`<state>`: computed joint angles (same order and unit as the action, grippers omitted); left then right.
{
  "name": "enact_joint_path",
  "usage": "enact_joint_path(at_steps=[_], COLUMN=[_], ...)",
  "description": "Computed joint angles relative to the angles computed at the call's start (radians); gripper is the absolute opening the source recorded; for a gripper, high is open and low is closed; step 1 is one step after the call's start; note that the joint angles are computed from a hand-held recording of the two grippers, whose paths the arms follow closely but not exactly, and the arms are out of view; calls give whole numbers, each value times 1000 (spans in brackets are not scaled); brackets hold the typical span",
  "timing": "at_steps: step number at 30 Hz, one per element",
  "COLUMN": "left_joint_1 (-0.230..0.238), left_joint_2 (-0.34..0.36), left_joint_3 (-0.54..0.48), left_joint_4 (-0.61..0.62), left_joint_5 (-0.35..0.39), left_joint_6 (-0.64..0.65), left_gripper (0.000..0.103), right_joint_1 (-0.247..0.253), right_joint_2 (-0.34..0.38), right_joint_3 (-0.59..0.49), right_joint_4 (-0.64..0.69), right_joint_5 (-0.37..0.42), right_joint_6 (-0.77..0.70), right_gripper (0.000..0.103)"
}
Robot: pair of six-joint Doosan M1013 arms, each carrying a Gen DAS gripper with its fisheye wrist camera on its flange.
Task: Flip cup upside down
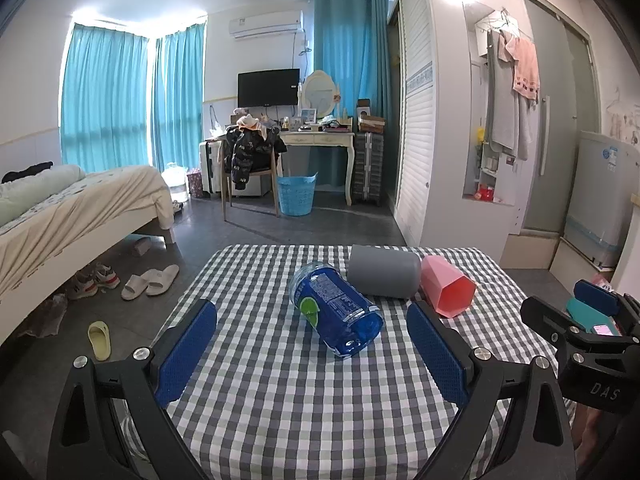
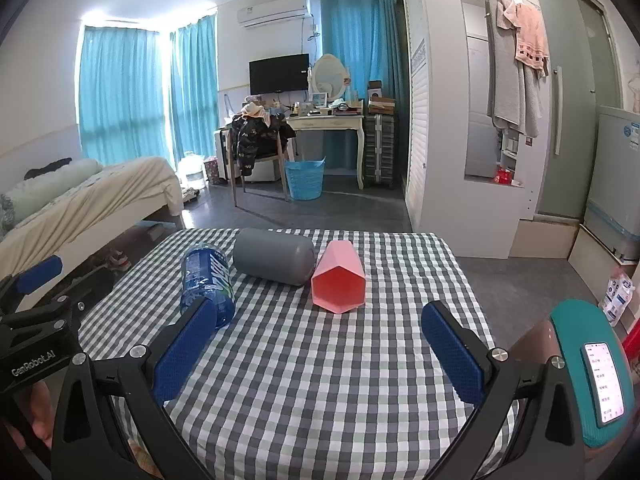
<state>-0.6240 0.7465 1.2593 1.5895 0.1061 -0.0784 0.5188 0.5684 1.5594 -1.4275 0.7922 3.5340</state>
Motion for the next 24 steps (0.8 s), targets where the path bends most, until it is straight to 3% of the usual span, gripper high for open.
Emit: enact_joint_path(at_steps=[24], left_joint_1=[-1], left_joint_2=[5], left_joint_3=[-3], left_joint_4=[-16], left_joint_5=[5], left_joint_6=[12], left_gripper=[99], right_joint_1=[2], right_joint_2=[-3], right_joint_3=[3], right_joint_4=[-2], right_joint_5=[-12], right_joint_6=[-7], right_gripper=[103])
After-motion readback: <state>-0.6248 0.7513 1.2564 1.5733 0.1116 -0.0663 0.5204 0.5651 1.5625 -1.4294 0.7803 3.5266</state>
